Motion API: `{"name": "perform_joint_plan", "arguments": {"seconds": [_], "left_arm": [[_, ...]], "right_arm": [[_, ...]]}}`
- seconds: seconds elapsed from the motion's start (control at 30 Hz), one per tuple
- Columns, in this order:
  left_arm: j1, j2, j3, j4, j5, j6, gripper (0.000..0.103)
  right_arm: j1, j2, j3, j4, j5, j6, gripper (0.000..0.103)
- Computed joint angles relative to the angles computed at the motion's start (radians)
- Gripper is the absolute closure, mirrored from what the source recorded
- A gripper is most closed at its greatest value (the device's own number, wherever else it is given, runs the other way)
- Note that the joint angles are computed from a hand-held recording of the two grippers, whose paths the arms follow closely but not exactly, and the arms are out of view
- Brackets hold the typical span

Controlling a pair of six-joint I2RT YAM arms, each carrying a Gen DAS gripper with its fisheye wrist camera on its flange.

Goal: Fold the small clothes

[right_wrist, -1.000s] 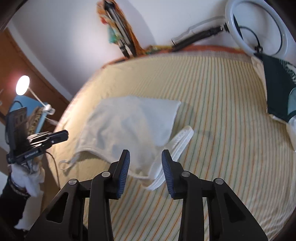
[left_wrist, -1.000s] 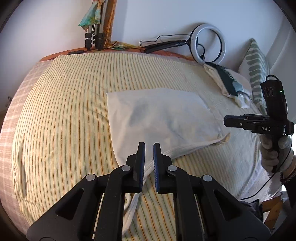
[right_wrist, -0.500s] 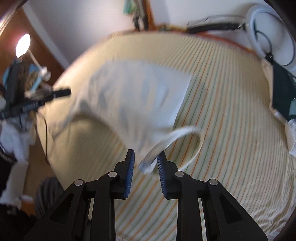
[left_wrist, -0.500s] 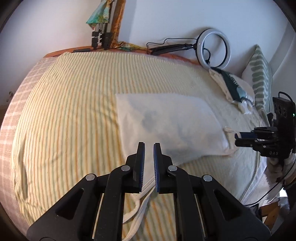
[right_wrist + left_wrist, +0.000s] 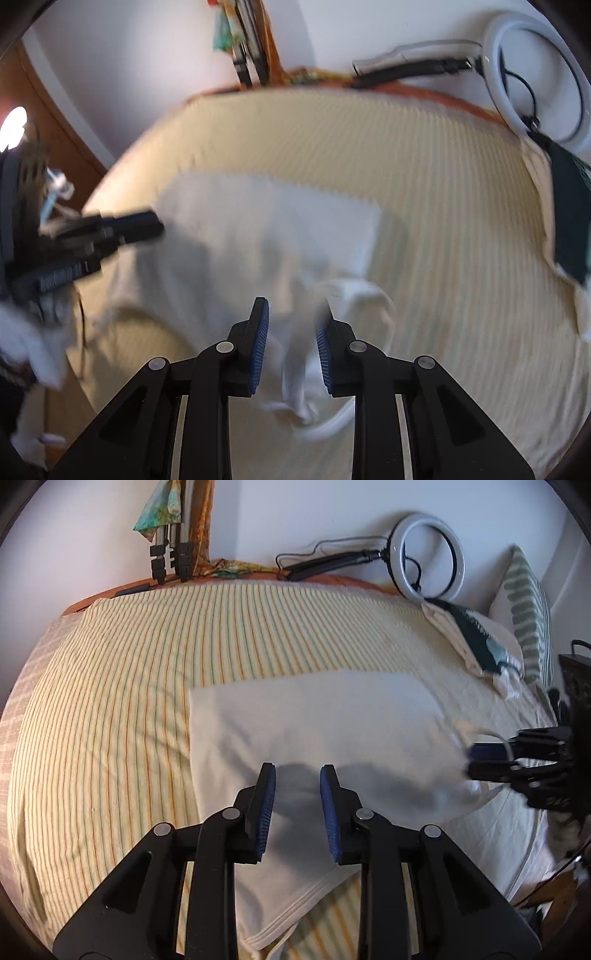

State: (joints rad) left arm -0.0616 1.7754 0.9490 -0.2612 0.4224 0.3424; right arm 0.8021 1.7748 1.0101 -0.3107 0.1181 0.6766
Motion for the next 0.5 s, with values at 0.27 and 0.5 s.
{"name": "perform_joint_plan", "arguments": {"seconds": [0.27,0.5], "left_arm": [[0.065,-0.081,-0.125,0.042,-0.015,0.129,0.074],[0.111,-0.099,-0.039,0.015,0.112,-0.015,0.060]], "right_arm": [[0.048,-0.316,-0.234,-0.195,0.039,0.068,0.077],[0.027,-0.362,-0.173,-0.089,0.095,-0.007,0.077]]}}
